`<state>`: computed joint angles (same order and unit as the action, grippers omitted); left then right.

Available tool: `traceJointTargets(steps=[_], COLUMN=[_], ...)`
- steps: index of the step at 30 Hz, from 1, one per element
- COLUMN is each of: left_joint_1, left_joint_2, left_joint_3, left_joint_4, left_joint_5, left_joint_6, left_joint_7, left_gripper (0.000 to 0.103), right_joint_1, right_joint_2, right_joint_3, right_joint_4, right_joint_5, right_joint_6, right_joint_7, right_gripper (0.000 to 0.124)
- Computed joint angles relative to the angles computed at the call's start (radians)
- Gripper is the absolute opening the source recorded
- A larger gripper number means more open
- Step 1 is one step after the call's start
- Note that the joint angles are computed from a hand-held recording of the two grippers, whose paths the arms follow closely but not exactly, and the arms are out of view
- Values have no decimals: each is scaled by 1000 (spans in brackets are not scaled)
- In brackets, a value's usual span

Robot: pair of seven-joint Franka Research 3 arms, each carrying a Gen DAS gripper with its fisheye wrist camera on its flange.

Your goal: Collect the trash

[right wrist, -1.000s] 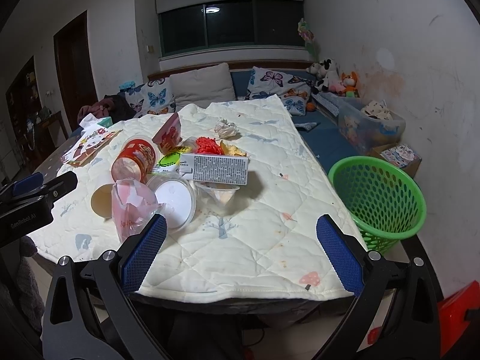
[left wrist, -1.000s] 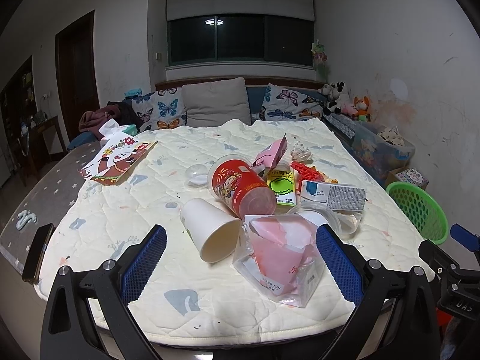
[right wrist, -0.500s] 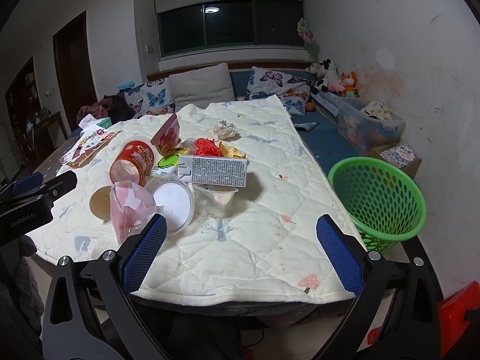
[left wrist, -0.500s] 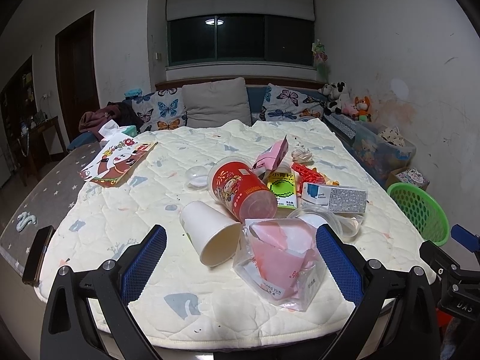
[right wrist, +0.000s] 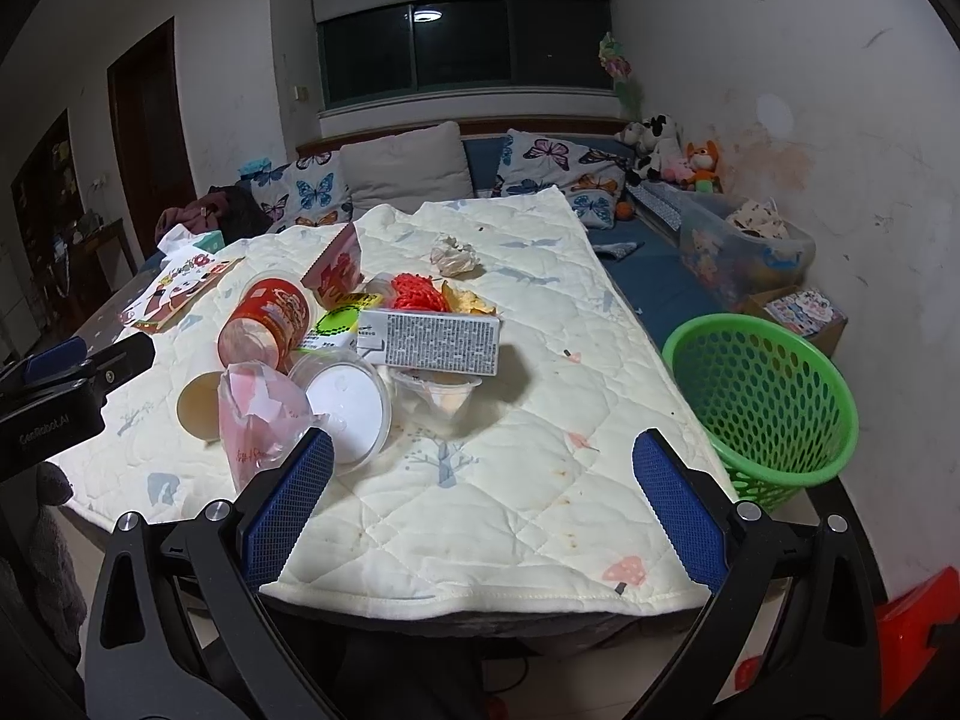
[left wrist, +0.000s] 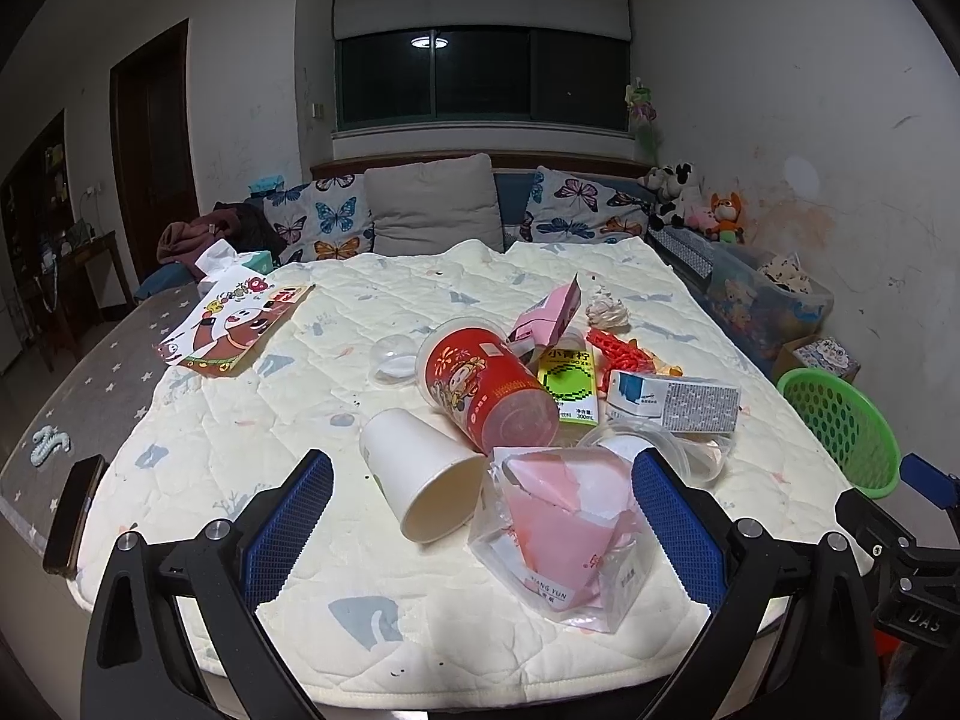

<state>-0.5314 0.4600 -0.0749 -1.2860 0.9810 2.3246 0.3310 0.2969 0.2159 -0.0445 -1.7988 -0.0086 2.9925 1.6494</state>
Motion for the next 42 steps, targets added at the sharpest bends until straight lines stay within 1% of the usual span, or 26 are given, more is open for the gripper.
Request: traceJointTargets(steps=[12,21,28,38,42], left_joint_1=[16,29,41,52,55], left_joint_2=[38,55,65,139,163], left_joint_3=[12,25,29,39,47], left_joint_4=[72,102,118,234,269], left_joint_5=[-45,-87,-108,-179,-210], left_joint_6=[-8,-22,-25,-48,-64], left_joint_7=[49,74,85,161,181], left_gripper=[97,97,97,97,97], right_joint_1=[-15,-46,-27,-28,-37], right_joint_2=[49,95,129,199,242], right_joint_3=[19,75,64,72,85], right_joint_4=[75,143,192,311,384], right_joint_5=[49,155,172,196,216], right_joint_6=[-37,-71,-103,-153,-201], right_joint_7=[-50,-171,-190,-209,-235], right_gripper=[99,99,99,99,96])
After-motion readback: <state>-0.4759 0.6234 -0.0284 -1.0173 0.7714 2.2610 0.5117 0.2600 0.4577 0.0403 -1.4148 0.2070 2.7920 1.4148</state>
